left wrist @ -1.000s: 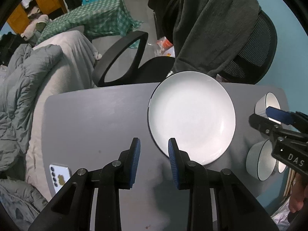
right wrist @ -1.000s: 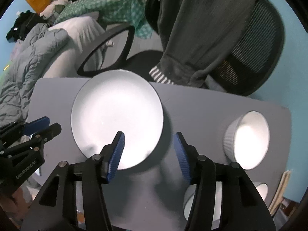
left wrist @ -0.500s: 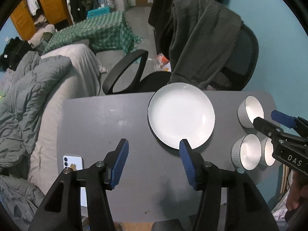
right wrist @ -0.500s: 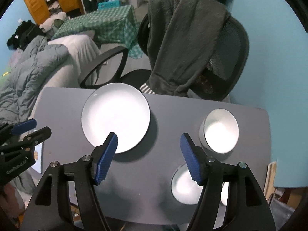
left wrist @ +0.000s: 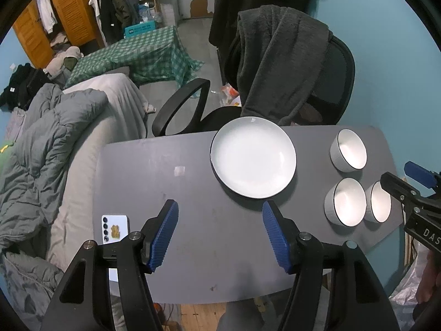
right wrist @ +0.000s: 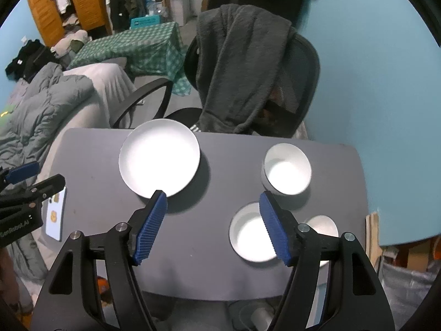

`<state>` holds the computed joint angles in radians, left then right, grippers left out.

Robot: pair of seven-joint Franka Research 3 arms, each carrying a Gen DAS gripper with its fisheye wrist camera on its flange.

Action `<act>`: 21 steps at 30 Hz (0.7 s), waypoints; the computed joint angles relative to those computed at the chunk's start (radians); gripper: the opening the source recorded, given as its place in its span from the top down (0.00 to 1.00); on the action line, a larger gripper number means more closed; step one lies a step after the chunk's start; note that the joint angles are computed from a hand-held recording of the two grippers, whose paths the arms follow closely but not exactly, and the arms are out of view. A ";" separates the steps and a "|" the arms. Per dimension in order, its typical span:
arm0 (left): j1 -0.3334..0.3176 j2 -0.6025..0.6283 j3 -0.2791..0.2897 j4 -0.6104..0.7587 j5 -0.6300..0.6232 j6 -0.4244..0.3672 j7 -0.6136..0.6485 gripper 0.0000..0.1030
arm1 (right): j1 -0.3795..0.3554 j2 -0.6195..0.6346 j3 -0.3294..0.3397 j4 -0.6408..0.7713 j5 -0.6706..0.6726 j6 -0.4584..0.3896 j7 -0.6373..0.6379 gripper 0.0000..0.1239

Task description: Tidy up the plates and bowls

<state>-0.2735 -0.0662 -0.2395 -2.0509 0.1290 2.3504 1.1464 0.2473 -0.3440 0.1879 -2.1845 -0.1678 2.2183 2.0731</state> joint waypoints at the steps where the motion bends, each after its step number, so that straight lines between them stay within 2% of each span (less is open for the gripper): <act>1: -0.001 -0.007 0.000 -0.006 -0.003 -0.002 0.001 0.34 | 0.000 -0.010 -0.001 -0.007 0.001 -0.003 0.002 0.43; 21: -0.021 -0.049 -0.008 -0.028 -0.006 -0.038 0.027 0.29 | -0.027 -0.147 0.027 -0.106 0.028 -0.082 0.102 0.43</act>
